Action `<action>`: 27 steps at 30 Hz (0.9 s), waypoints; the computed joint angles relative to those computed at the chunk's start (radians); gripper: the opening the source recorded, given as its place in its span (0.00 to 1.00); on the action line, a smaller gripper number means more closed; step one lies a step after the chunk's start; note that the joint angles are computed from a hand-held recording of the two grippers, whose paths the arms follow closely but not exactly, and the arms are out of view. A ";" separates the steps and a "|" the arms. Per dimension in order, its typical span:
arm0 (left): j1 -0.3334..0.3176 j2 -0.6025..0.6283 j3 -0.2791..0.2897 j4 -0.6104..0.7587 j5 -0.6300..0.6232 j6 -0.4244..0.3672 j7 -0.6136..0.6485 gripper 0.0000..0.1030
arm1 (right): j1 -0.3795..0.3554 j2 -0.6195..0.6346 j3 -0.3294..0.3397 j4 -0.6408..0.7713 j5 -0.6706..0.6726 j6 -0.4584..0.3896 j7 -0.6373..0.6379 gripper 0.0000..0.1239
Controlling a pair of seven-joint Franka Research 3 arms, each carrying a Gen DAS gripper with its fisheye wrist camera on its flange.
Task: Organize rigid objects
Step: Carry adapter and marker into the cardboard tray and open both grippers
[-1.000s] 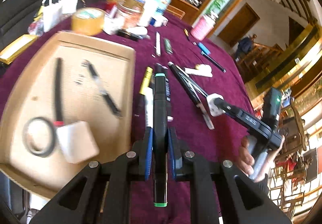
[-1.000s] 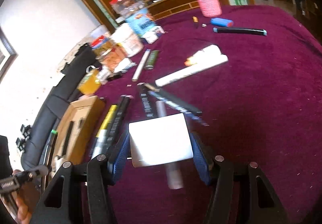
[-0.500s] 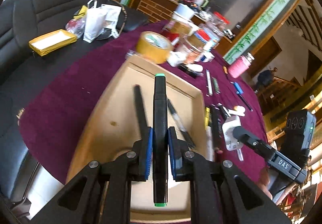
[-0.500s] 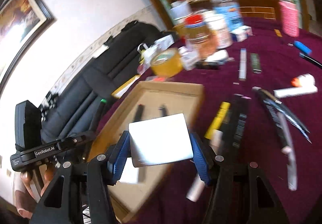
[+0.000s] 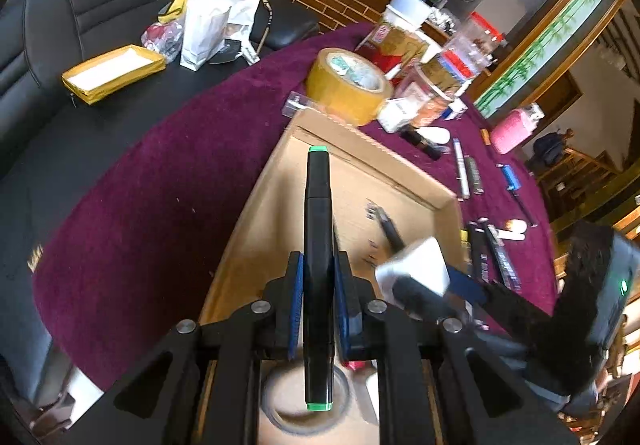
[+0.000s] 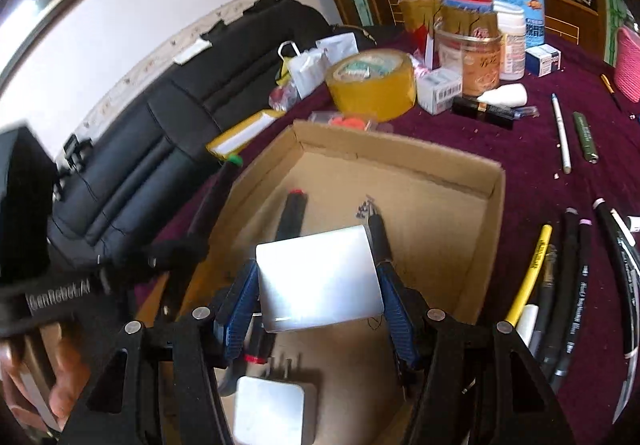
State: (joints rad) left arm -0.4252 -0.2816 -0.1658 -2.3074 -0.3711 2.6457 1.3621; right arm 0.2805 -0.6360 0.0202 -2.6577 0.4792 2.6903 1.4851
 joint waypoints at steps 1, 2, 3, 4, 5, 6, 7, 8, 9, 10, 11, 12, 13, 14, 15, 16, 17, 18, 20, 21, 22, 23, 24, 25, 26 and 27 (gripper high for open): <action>0.002 0.016 0.002 0.011 0.003 -0.008 0.003 0.14 | -0.001 0.011 0.005 0.000 -0.006 0.004 -0.001 0.52; 0.002 0.035 0.006 0.026 -0.004 -0.024 0.012 0.14 | -0.008 0.025 0.014 0.003 -0.018 0.002 0.005 0.52; 0.004 0.046 0.005 0.033 -0.008 -0.028 0.023 0.14 | -0.012 0.027 0.019 0.003 -0.026 -0.002 0.009 0.52; 0.010 0.052 -0.001 0.039 -0.002 -0.030 0.023 0.14 | -0.009 0.031 0.018 0.003 -0.030 0.001 0.004 0.52; 0.019 0.062 -0.010 0.046 0.015 -0.033 0.012 0.14 | -0.002 0.035 0.010 0.004 -0.028 0.000 -0.006 0.52; 0.022 0.068 -0.014 0.051 0.017 -0.036 0.014 0.14 | 0.006 0.036 0.002 0.004 -0.022 0.000 -0.016 0.52; 0.023 0.075 -0.017 0.057 0.017 -0.039 0.019 0.14 | 0.006 0.038 0.002 0.004 -0.022 -0.001 -0.019 0.52; 0.028 0.083 -0.022 0.064 0.025 -0.045 0.017 0.14 | 0.002 0.039 0.005 0.006 -0.027 -0.003 -0.019 0.52; 0.035 0.091 -0.029 0.071 0.042 -0.051 0.005 0.14 | -0.001 0.041 0.008 0.007 -0.033 -0.009 -0.020 0.52; 0.041 0.098 -0.034 0.077 0.056 -0.057 -0.003 0.14 | 0.000 0.040 0.008 0.008 -0.034 -0.012 -0.022 0.52; 0.047 0.105 -0.040 0.083 0.073 -0.065 -0.014 0.14 | -0.002 0.041 0.010 0.009 -0.039 -0.018 -0.024 0.52; 0.050 0.109 -0.043 0.088 0.082 -0.070 -0.019 0.14 | -0.006 0.042 0.014 0.012 -0.046 -0.024 -0.023 0.52; 0.051 0.113 -0.045 0.090 0.084 -0.072 -0.016 0.14 | -0.009 0.044 0.017 0.014 -0.051 -0.029 -0.019 0.52; 0.052 0.117 -0.047 0.093 0.089 -0.076 -0.015 0.14 | -0.012 0.049 0.018 0.018 -0.054 -0.036 -0.015 0.52; 0.054 0.121 -0.050 0.097 0.096 -0.082 -0.021 0.14 | -0.013 0.053 0.019 0.022 -0.055 -0.041 -0.012 0.52; 0.056 0.124 -0.052 0.099 0.101 -0.085 -0.024 0.14 | -0.015 0.054 0.021 0.022 -0.060 -0.043 -0.010 0.52; 0.057 0.127 -0.053 0.101 0.102 -0.087 -0.023 0.14 | -0.019 0.055 0.025 0.024 -0.065 -0.046 -0.006 0.52; 0.059 0.129 -0.055 0.103 0.109 -0.092 -0.028 0.14 | -0.023 0.057 0.029 0.027 -0.073 -0.051 -0.001 0.52; 0.060 0.132 -0.059 0.107 0.116 -0.097 -0.027 0.14 | -0.029 0.062 0.036 0.032 -0.088 -0.059 0.007 0.52; 0.061 0.135 -0.060 0.110 0.120 -0.103 -0.028 0.14 | -0.029 0.062 0.037 0.032 -0.091 -0.060 0.010 0.52; 0.062 0.136 -0.061 0.111 0.124 -0.103 -0.031 0.14 | -0.029 0.063 0.037 0.033 -0.095 -0.062 0.011 0.52; 0.063 0.136 -0.062 0.112 0.126 -0.105 -0.032 0.14 | -0.030 0.064 0.039 0.035 -0.101 -0.066 0.012 0.53; 0.063 0.137 -0.063 0.113 0.127 -0.106 -0.033 0.14 | -0.031 0.065 0.041 0.036 -0.106 -0.068 0.014 0.53; 0.063 0.137 -0.063 0.113 0.127 -0.106 -0.033 0.14 | -0.032 0.065 0.043 0.037 -0.110 -0.069 0.017 0.53; 0.063 0.137 -0.063 0.113 0.128 -0.106 -0.034 0.14 | -0.032 0.065 0.044 0.037 -0.113 -0.070 0.020 0.53; 0.063 0.138 -0.063 0.116 0.128 -0.110 -0.031 0.14 | -0.032 0.065 0.044 0.037 -0.116 -0.070 0.022 0.53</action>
State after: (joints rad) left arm -0.3618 -0.1435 -0.2289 -2.1919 -0.2426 2.5353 1.3310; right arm 0.2489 -0.5712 0.0645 -2.6203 0.3632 2.6203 1.5068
